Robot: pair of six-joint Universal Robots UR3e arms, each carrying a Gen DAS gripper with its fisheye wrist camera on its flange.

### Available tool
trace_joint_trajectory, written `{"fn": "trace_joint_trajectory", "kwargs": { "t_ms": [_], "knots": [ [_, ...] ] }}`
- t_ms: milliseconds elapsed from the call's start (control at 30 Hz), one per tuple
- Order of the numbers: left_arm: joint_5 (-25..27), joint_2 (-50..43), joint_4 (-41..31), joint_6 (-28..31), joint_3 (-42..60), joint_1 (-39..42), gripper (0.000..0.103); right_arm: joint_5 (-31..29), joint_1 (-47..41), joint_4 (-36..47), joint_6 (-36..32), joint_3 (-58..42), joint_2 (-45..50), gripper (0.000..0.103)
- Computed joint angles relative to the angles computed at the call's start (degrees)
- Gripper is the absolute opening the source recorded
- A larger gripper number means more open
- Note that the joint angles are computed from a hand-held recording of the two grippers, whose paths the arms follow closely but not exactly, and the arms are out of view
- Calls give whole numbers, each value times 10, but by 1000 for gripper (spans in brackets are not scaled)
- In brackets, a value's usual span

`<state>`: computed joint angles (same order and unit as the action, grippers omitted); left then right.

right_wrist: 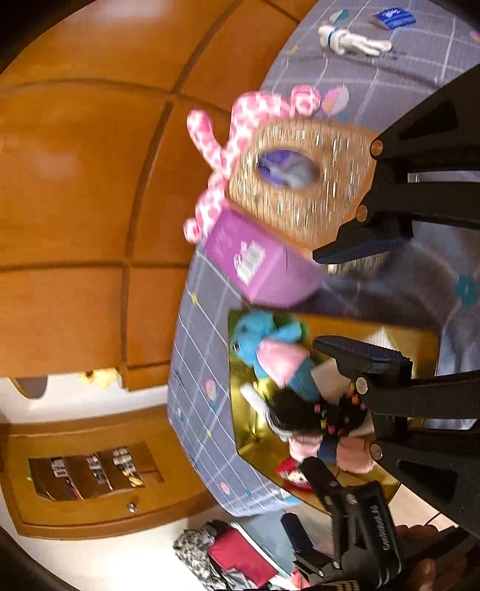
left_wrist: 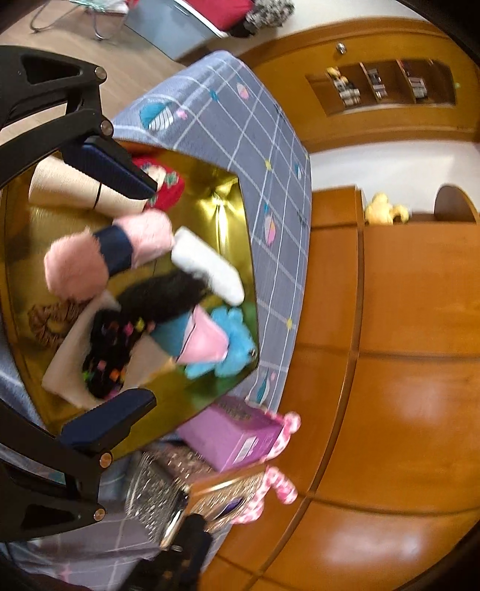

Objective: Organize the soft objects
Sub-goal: 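Carry the black wig into the gold tray with the right gripper and release, then move both grippers over the bed toward the white sock bundle and tissue pack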

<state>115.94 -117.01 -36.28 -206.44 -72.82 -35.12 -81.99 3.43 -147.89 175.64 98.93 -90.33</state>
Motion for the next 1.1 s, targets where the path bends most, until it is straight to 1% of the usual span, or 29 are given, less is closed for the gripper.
{"fn": "trace_joint_trajectory", "kwargs": {
  "t_ms": [100, 267, 600, 700, 800, 967, 1033, 1100],
  "knots": [
    [0, -11, -1, 11, 12, -10, 103, 4, -33, -10, -7, 33, -35, 40],
    [8, -28, -9, 22, 34, -29, 103, 18, -115, -18, -28, 86, -96, 40],
    [6, -51, -13, 44, 62, -51, 103, 61, -340, 37, -93, 149, -187, 40],
    [-18, -57, -11, 45, 68, -53, 103, 71, -410, 38, -115, 162, -197, 40],
    [-12, -77, -23, 58, 99, -68, 103, 75, -473, 30, -125, 171, -194, 41],
    [-43, -100, -35, 83, 147, -83, 103, 72, -557, 4, -122, 169, -149, 43],
    [-52, -117, -40, 100, 179, -93, 103, 65, -587, -9, -112, 166, -123, 43],
    [-68, -136, -45, 118, 213, -103, 103, 69, -615, 11, -87, 151, -101, 43]
  ]
}}
